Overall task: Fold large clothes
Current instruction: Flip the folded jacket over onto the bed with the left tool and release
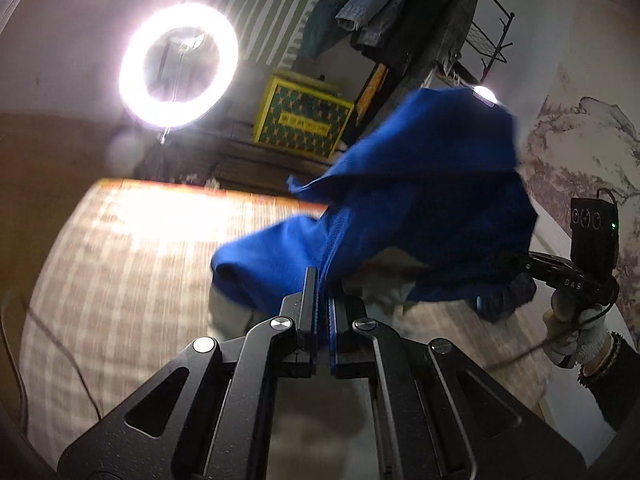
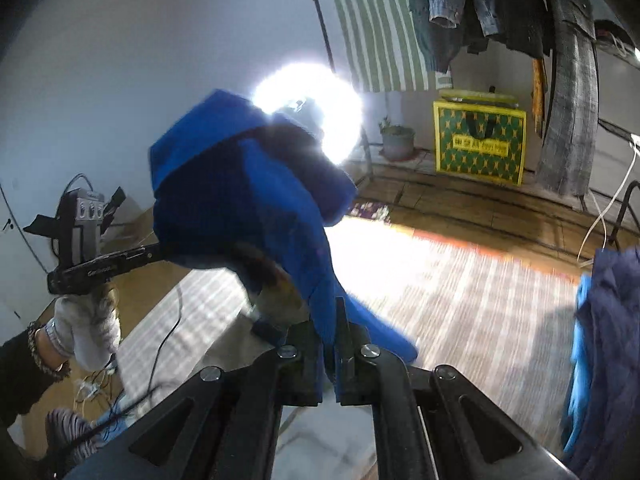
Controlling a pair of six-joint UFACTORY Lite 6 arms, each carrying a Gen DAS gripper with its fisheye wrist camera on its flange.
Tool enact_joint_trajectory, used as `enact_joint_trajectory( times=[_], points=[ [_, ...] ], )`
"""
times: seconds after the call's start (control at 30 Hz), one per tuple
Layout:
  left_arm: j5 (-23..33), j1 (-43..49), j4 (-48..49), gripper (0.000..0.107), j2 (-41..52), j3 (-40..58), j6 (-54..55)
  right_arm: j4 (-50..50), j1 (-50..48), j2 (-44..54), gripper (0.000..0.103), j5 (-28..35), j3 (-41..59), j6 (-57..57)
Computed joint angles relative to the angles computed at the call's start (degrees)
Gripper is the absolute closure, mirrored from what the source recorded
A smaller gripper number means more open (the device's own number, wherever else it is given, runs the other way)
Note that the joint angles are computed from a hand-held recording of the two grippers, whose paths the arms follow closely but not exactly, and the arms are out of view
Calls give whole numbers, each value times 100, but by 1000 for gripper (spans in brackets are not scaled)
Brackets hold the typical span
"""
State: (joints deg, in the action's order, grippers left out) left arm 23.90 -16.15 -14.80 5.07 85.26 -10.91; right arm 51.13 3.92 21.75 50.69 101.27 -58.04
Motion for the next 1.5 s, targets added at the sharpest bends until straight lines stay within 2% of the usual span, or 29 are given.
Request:
enact_joint_trajectory(
  times=[0.1,0.27,0.37,0.43,0.53,0.63,0.67,0.7,0.8,0.97,1.03,1.1,1.17,1.2,1.23,1.27,1.33,1.43,1.5],
  points=[
    [-156,-287,544,106,-706,-1015,-608,294,-121,-1034,102,-241,-1685,-702],
    [-233,-822,1663,106,-1575,-2486,-1935,645,-522,-2074,102,-360,-3657,-1645],
    [-181,-1131,2342,106,-1806,-2988,-2675,688,-609,-2404,102,-583,-4482,-2033],
    [-156,-1254,2270,105,-1820,-3265,-2709,685,-539,-2587,102,-920,-4936,-2283],
    [78,-1612,2964,105,-1827,-3516,-3503,616,-419,-2765,102,-1300,-5338,-2360],
    [418,-1965,3351,105,-2117,-3711,-3932,302,-366,-3064,95,-1409,-5467,-2217],
    [569,-2111,3502,105,-2317,-3828,-4147,218,-376,-3309,86,-1399,-5579,-2162],
    [743,-2194,3527,105,-2516,-3895,-4209,165,-452,-3497,78,-1280,-5613,-2137],
    [1375,-2570,3727,105,-3489,-4134,-4604,213,-1116,-4199,74,-363,-5647,-2246],
    [2478,-3730,4486,105,-4485,-3924,-5866,474,-2916,-5180,67,1882,-5395,-2513],
    [2721,-4037,4574,105,-4676,-3720,-6171,609,-3707,-5265,64,2868,-5142,-2567],
    [2897,-4227,4599,103,-4758,-3400,-6332,741,-4639,-5340,57,3922,-4884,-2652],
    [3039,-4378,4655,91,-4816,-3179,-6451,853,-5608,-5346,50,4985,-4639,-2814],
    [3144,-4464,4766,74,-4805,-3048,-6530,891,-5971,-5329,43,5395,-4560,-2940],
    [3118,-4334,4717,63,-4775,-2972,-6420,916,-6240,-5349,41,5664,-4534,-3032],
    [3031,-4155,4631,62,-4769,-2957,-6289,929,-6461,-5388,39,5852,-4551,-3104],
    [2491,-3302,4036,62,-4752,-3134,-5660,908,-6283,-5453,39,5657,-4740,-3033],
    [1420,-1874,2630,60,-4628,-3657,-4373,769,-5418,-5524,39,4687,-5263,-2654],
    [852,-1072,1478,59,-4395,-3969,-3224,716,-4447,-5318,39,3678,-5672,-2329]
  ],
)
